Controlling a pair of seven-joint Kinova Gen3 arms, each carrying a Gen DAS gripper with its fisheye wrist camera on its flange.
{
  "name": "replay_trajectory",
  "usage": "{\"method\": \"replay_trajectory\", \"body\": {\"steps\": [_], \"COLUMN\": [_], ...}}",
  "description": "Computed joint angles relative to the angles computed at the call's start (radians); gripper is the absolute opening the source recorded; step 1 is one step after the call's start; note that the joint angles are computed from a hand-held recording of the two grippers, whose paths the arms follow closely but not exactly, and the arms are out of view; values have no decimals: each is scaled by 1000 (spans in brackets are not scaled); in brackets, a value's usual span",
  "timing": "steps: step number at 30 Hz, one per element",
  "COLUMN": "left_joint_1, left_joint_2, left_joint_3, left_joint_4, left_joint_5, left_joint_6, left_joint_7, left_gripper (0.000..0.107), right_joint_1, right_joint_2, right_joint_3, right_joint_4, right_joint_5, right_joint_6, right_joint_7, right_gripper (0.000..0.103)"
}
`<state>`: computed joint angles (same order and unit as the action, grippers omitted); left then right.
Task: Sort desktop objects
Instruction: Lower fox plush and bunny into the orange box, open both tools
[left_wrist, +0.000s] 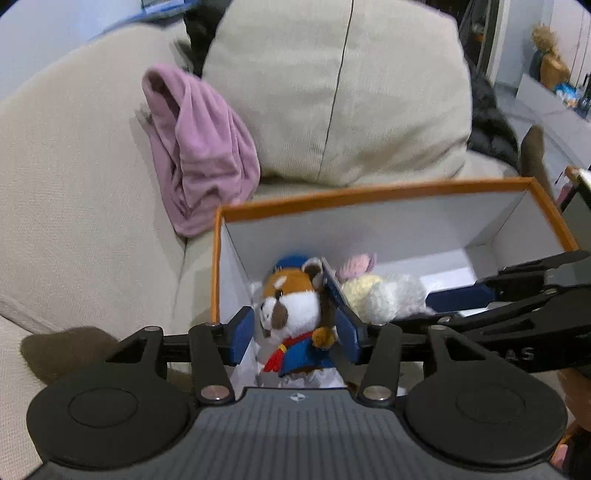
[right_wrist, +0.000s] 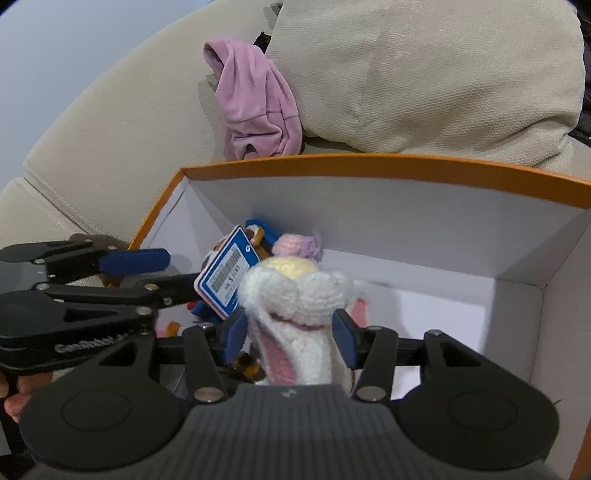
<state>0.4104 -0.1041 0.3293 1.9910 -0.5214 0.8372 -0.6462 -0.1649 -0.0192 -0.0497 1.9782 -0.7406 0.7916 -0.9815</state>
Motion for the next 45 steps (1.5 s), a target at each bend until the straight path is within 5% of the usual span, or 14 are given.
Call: {"method": "replay_trajectory", "body": {"steps": [5, 9, 12, 14, 22, 36, 40, 45], "left_joint_1": [-36, -53, -76, -90, -157, -172, -168, -208], "left_joint_2": [-97, -134, -147, -150, -172, -184, -182, -220], "left_joint_3": [70, 24, -14, -27, 22, 80, 59, 121], "left_joint_4": [44, 63, 85, 97, 120, 77, 73, 85], "left_joint_5": [-64, 35, 121, 163, 202, 194, 198, 139], "left_joint_6": [23, 23, -15, -38, -66, 48, 38, 36], "left_joint_7": [121, 61, -6, -48, -67, -13, -18, 58], "left_gripper": [57, 43, 35, 26, 21, 17, 16, 17], "right_joint_1": [-91, -63, -92, -81, 17, -43, -62, -28], "right_joint_2": [-17, -3, 27, 43, 118, 118, 87, -33], "right_joint_3": [26, -90, -79, -65, -43, -88, -87, -44], "right_joint_4": [-37, -61, -96, -106, -103, -132, -110, -13], "right_joint_5": [144, 306, 359, 328, 50, 114, 148, 43], "right_joint_6": [13, 11, 36, 47, 108, 143, 104, 36], "right_joint_7": [-75, -184, -293, -321, -359, -318, -311, -168], "right_gripper": [53, 50, 41, 40, 36, 33, 50, 52]}}
